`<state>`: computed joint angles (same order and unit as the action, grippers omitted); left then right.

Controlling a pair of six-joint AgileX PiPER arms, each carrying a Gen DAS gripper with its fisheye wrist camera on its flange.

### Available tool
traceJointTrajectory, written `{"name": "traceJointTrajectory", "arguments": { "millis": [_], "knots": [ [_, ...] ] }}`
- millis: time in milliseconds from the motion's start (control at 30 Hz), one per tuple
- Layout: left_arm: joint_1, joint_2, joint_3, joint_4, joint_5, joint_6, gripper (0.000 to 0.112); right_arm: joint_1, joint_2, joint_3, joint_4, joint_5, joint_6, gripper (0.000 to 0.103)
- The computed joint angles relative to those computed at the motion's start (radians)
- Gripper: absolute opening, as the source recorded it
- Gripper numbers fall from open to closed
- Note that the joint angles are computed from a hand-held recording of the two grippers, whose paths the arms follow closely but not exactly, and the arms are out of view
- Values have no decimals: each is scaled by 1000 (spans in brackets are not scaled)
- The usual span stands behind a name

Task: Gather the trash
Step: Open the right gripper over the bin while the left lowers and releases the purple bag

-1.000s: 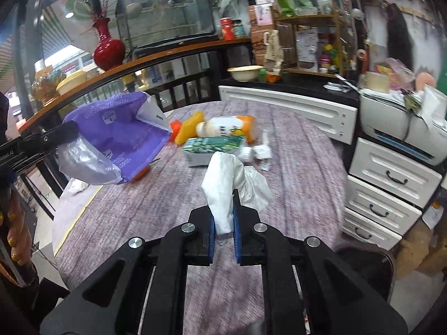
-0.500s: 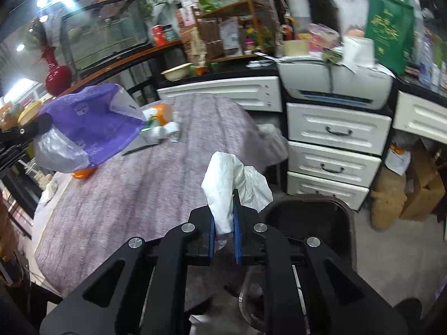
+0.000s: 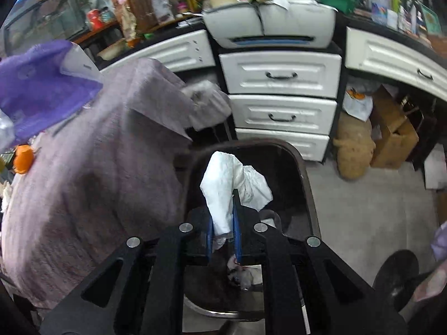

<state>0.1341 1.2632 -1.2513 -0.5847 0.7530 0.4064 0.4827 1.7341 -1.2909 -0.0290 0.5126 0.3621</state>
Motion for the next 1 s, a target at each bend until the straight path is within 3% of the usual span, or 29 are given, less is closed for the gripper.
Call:
{"name": "traceJointTrajectory", "arguments": {
  "millis": [33, 100, 167, 400, 733, 1000],
  "knots": [
    [-11, 5, 3, 6, -5, -7, 3, -6, 3, 15, 8, -9, 1, 19],
    [-38, 16, 5, 30, -15, -29, 3, -21, 8, 54, 18, -37, 12, 36],
    [-62, 24, 7, 53, -26, -49, 3, -28, 5, 91, -4, -67, 50, 65],
    [-118, 62, 10, 80, -33, -71, 3, -69, -49, 202, 56, -134, 33, 65],
    [-250, 134, -11, 151, -62, -139, 3, -77, -256, 305, -321, -133, 427, 65],
    [-334, 267, -69, 205, -24, -190, 3, -116, -384, 345, -391, -99, 506, 65]
  ]
}}
